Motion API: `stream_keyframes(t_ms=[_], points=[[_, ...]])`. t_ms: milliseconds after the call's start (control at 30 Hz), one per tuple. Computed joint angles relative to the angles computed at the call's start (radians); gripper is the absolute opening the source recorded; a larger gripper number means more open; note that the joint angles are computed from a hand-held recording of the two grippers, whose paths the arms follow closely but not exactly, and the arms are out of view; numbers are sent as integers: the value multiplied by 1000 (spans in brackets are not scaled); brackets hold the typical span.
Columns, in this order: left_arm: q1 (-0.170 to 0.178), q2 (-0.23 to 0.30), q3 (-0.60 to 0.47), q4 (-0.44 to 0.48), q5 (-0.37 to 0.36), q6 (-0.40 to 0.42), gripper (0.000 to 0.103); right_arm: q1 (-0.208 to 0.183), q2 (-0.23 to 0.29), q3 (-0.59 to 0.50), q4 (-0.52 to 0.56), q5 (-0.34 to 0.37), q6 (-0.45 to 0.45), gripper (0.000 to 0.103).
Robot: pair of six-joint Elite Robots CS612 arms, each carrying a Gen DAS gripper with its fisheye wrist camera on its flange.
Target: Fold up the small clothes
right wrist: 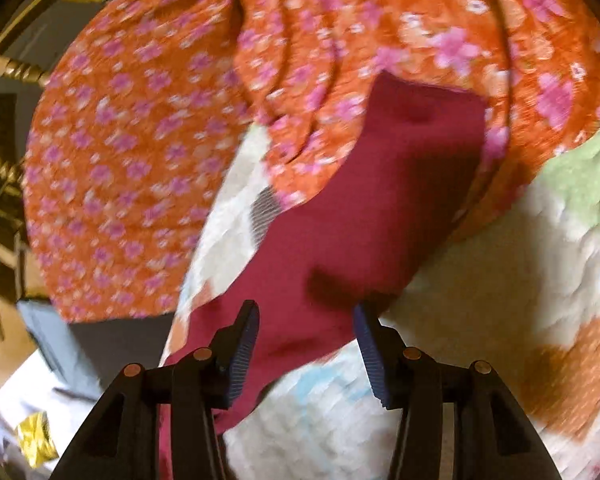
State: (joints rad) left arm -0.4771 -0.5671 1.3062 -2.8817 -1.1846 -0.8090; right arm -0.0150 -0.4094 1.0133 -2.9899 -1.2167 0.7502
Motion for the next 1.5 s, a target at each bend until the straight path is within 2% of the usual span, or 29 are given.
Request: stream_keyframes(t_ms=[67, 133, 200, 267, 400, 467, 500, 533, 567, 700, 800, 867, 900, 933, 1000, 1033, 1067, 1133, 1167, 1233, 1267, 1300, 1333, 1400, 1500], points=[[1, -2, 3, -3, 0, -4, 58, -9, 5, -3, 12, 41, 61, 47], [1, -4, 7, -8, 6, -9, 58, -12, 1, 17, -30, 74, 108, 47], [2, -4, 9, -10, 3, -18, 58, -11, -9, 34, -39, 70, 94, 47], [3, -3, 9, -16, -3, -18, 58, -7, -12, 34, -16, 35, 79, 47], [-1, 0, 5, -15, -2, 6, 58, -12, 23, -10, -27, 34, 72, 47], [-2, -1, 5, -17, 1, 14, 58, -13, 33, -29, -16, 23, 41, 33], [-2, -1, 6, -21, 3, 15, 58, -13, 30, -31, 0, 13, 27, 19], [-2, -2, 7, -24, 4, 14, 58, -13, 23, -21, -12, 9, 23, 10], [-1, -3, 10, -30, 6, 10, 58, -11, 12, -4, -40, 6, 11, 9], [6, -11, 23, -61, 4, -28, 58, 14, -37, 27, -89, -25, -169, 7], [10, -20, 41, -103, 11, -48, 58, 41, -47, -1, -103, 33, -272, 7], [18, -25, 60, -180, -20, -63, 58, 66, -40, -41, -84, 90, -342, 7], [26, -23, 72, -256, -61, -72, 58, 77, -35, -58, -69, 113, -375, 7], [32, -20, 77, -305, -93, -79, 58, 93, -28, -82, -43, 143, -421, 7], [54, -4, 81, -442, -211, -119, 59, 122, -14, -114, 13, 206, -504, 7], [61, 4, 77, -477, -248, -137, 63, 140, -3, -137, 53, 238, -552, 7], [66, 9, 75, -499, -270, -159, 67, 159, 10, -159, 102, 266, -611, 7], [65, 7, 77, -477, -248, -174, 67, 194, 32, -203, 265, 314, -781, 7], [65, 5, 77, -453, -236, -174, 67, 213, 45, -230, 358, 304, -863, 7], [67, 6, 74, -430, -232, -190, 67, 257, 69, -277, 539, 198, -1024, 10], [68, 6, 75, -427, -236, -206, 67, 268, 76, -290, 598, 168, -1081, 11], [70, 7, 75, -424, -240, -215, 67, 276, 77, -284, 626, 144, -1126, 17], [70, 8, 74, -426, -242, -217, 67, 277, 73, -266, 612, 135, -1142, 22], [68, 9, 67, -415, -236, -201, 67, 271, 55, -220, 577, 136, -1152, 23], [61, 8, 61, -390, -214, -163, 67, 250, 22, -151, 507, 160, -1094, 27]])
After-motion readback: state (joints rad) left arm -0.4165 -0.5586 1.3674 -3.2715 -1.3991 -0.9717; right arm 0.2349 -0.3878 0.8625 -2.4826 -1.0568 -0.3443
